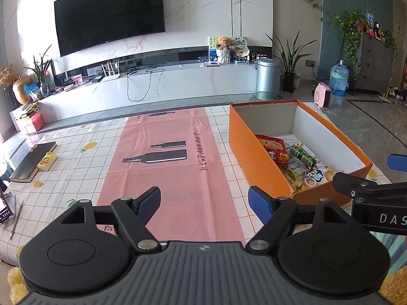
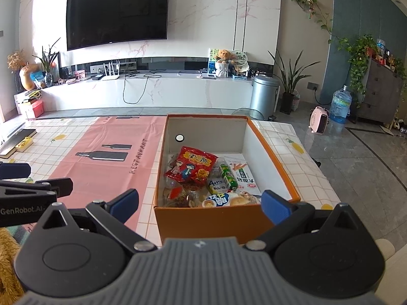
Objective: Organize snacks
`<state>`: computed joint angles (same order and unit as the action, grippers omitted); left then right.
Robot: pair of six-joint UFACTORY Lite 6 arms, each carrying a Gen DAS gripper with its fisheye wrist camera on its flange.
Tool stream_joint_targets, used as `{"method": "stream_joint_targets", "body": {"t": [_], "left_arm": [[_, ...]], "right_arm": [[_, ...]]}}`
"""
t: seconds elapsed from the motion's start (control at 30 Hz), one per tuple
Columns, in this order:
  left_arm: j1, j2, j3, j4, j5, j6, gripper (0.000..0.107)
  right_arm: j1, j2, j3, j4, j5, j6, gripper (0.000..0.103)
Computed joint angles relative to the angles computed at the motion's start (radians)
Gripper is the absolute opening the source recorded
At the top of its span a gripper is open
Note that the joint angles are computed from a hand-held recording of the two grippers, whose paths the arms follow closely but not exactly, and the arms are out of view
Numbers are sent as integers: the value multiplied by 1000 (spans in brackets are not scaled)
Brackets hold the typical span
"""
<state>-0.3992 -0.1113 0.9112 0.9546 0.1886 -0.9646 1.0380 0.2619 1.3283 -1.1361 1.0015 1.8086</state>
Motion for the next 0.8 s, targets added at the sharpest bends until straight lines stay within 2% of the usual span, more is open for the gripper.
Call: {"method": "stream_joint_targets", "body": {"t": [0.43, 0.8], "left_arm": [[4, -3, -2, -45, 5, 44, 92], [6, -1, -7, -15, 3, 8, 92]], "right_arm": [[-5, 4, 5, 7, -6, 1, 99], [-8, 9, 13, 13, -8, -2, 99]]}}
